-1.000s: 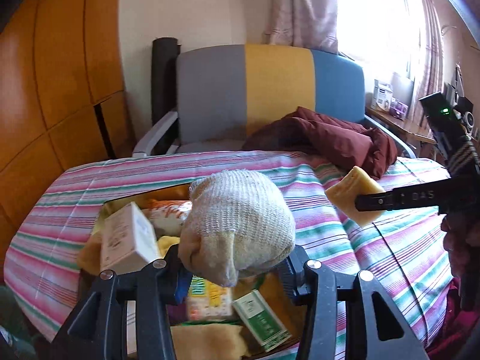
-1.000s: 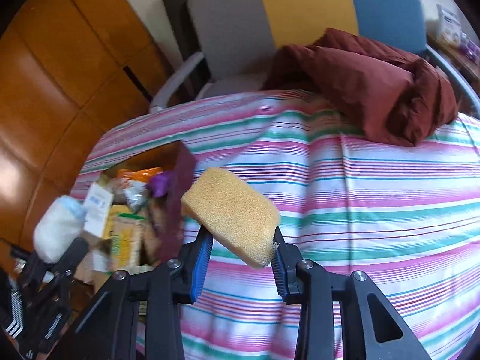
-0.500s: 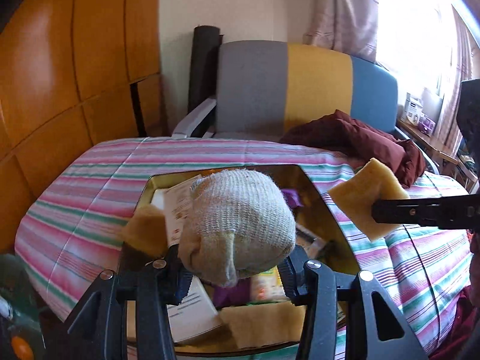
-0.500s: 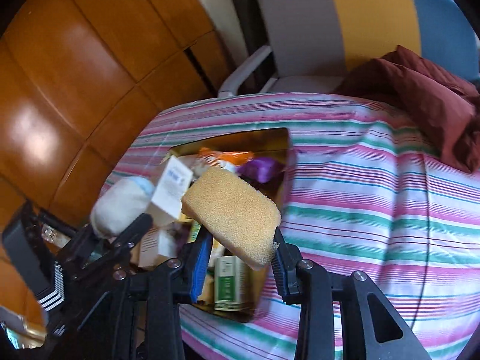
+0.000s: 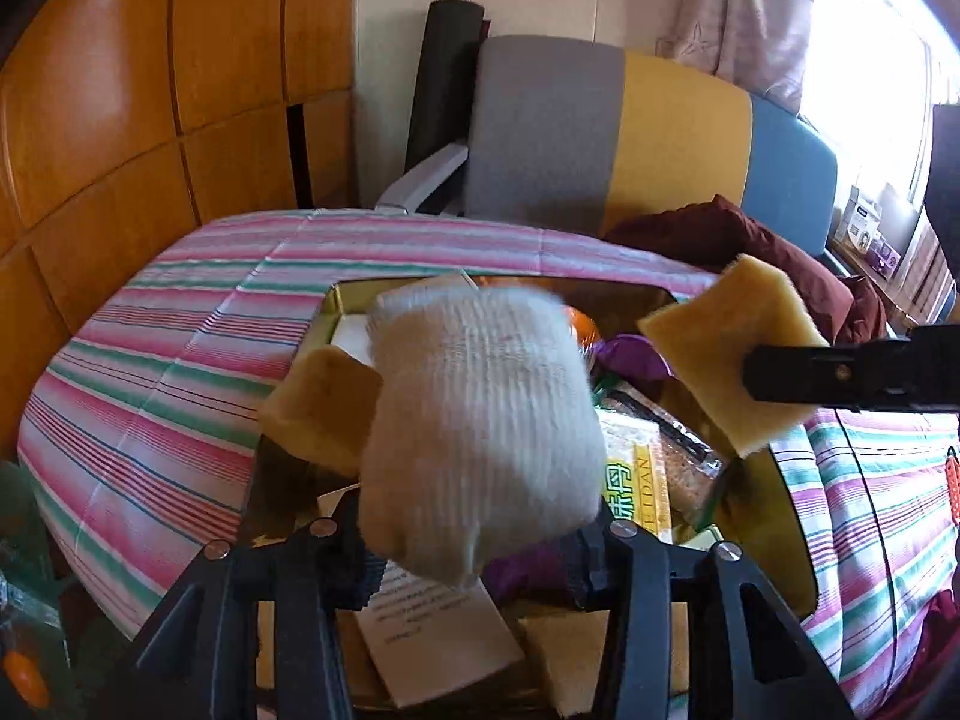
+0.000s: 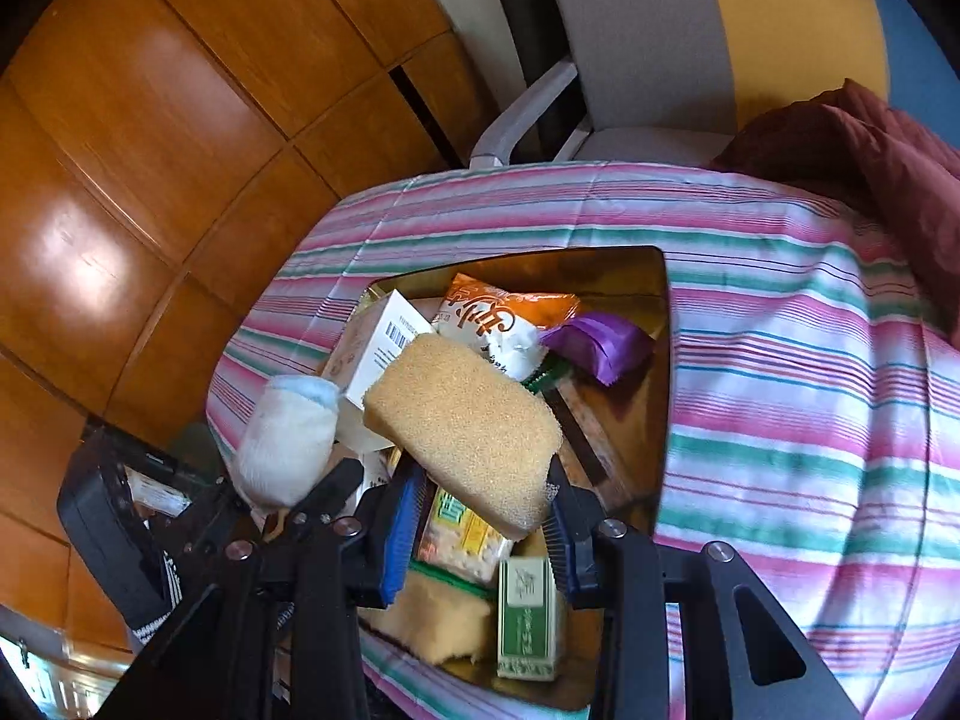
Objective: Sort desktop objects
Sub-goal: 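Carry the sock bundle and sponge into the gold tray and open both tools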
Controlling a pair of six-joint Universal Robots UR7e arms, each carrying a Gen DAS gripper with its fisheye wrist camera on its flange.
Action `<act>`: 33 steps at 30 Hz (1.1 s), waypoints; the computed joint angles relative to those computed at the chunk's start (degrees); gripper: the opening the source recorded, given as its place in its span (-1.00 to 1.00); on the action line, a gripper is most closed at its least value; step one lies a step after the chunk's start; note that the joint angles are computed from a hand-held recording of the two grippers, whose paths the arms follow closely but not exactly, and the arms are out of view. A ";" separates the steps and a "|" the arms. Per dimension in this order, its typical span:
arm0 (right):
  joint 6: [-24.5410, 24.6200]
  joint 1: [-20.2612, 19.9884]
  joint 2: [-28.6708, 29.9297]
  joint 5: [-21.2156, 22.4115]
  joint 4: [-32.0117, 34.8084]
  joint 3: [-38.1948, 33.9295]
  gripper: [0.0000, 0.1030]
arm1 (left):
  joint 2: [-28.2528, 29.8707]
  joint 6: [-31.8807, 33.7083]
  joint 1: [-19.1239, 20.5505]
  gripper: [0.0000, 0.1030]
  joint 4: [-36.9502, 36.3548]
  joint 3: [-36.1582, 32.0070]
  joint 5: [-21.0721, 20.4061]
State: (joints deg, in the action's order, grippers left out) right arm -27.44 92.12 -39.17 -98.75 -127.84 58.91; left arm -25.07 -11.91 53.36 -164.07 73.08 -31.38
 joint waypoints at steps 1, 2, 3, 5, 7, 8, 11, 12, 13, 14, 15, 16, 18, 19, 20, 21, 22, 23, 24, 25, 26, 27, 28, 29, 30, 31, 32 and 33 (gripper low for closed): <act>0.40 0.08 0.78 -0.29 0.34 -0.98 -0.27 | 0.41 0.03 0.18 -0.12 0.73 -0.75 0.03; 0.69 0.16 1.99 -0.67 0.94 -2.65 -0.25 | 0.97 0.06 0.43 -0.12 1.72 -1.87 0.15; 0.84 0.28 3.02 -1.20 1.40 -4.03 -0.22 | 1.48 -0.06 0.67 -0.12 2.60 -2.92 0.24; 1.95 0.41 5.11 -2.34 2.58 -7.00 -0.15 | 1.84 -0.98 1.09 -0.12 4.50 -4.42 -0.48; 2.57 0.39 6.50 -3.28 2.80 -8.89 -0.10 | 2.18 0.08 1.08 -0.12 3.31 -4.88 -0.35; 2.94 0.39 6.80 -3.45 2.96 -9.39 -0.08 | 2.15 -0.07 1.13 -0.08 3.98 -5.06 -0.45; 4.09 0.06 7.57 -2.87 3.67 -10.64 0.00 | 1.41 -1.81 1.27 0.05 4.32 -4.25 -1.75; 4.01 0.09 7.64 -3.12 3.44 -10.60 0.00 | 1.04 -2.84 1.28 0.10 4.73 -3.80 -2.05; 4.11 -0.01 7.60 -3.00 3.60 -10.50 0.07 | 0.76 -3.24 1.26 0.12 4.58 -3.40 -2.25; 4.41 -0.15 7.78 -2.68 4.04 -10.88 0.12 | 0.32 -3.47 1.17 0.14 3.81 -2.57 -2.49; 4.48 -0.18 7.75 -2.62 3.83 -10.75 0.14 | -0.05 -3.24 1.07 0.16 3.05 -1.83 -2.90; 4.14 -0.16 7.49 -2.82 3.00 -10.14 0.14 | -0.33 -2.83 0.81 0.16 1.96 -1.03 -2.55; 3.90 -0.20 6.93 -2.90 2.16 -9.16 0.14 | -1.15 -1.66 0.17 0.17 -1.33 1.07 -1.62; 3.92 -0.29 6.59 -2.81 1.77 -8.62 0.14 | -1.60 -0.88 0.10 0.17 -2.87 1.81 -1.95; 3.78 -0.32 6.40 -2.86 1.29 -8.21 0.14 | -2.00 -0.31 -0.16 0.17 -4.50 2.84 -1.83; 3.50 -0.32 5.87 -3.10 0.21 -7.18 0.14 | -2.46 0.87 -0.60 0.17 -7.45 4.37 -1.47; 3.35 -0.37 5.34 -3.15 -0.64 -6.20 0.14 | -2.68 1.85 -0.97 0.17 -9.93 5.45 -1.49; 3.22 -0.38 4.84 -3.15 -1.42 -5.28 0.14 | -2.96 2.72 -1.16 0.17 -12.12 6.42 -1.55; 2.89 -0.38 4.17 -3.03 -2.34 -4.13 0.14 | -3.20 3.60 -1.50 0.13 -14.47 7.61 -1.06; 2.29 -0.40 3.28 -2.84 -3.68 -2.58 0.14 | -3.29 4.28 -1.61 0.08 -15.31 7.97 -0.78; 2.08 -0.40 2.93 -2.81 -4.21 -2.00 0.14 | -3.27 4.79 -1.64 0.01 -15.59 8.16 -0.69; 1.84 -0.41 2.37 -2.73 -4.85 -1.06 0.14 | -3.20 4.93 -1.54 -0.06 -14.83 7.93 -0.64; 1.55 -0.44 1.78 -2.63 -5.50 -0.02 0.14 | -3.06 4.39 -1.32 -0.10 -13.00 7.47 -0.67; 1.23 -0.41 1.32 -2.71 -6.09 0.84 0.14 | -2.79 3.62 -1.11 -0.16 -11.20 6.76 -0.65; 0.78 -0.34 0.85 -2.98 -6.82 1.80 0.14 | -2.48 3.03 -1.00 -0.18 -9.98 6.17 -0.55; 0.14 -0.27 0.33 -3.45 -7.74 2.90 0.14 | -2.10 2.78 -0.82 -0.18 -9.18 5.46 -0.61; -0.13 -0.24 0.09 -3.71 -8.30 3.45 0.14 | -1.36 2.58 -0.59 -0.19 -7.42 3.96 -0.38; -0.35 -0.24 -0.26 -4.01 -8.98 4.14 0.14 | -0.56 2.67 -0.47 -0.19 -5.95 2.40 0.11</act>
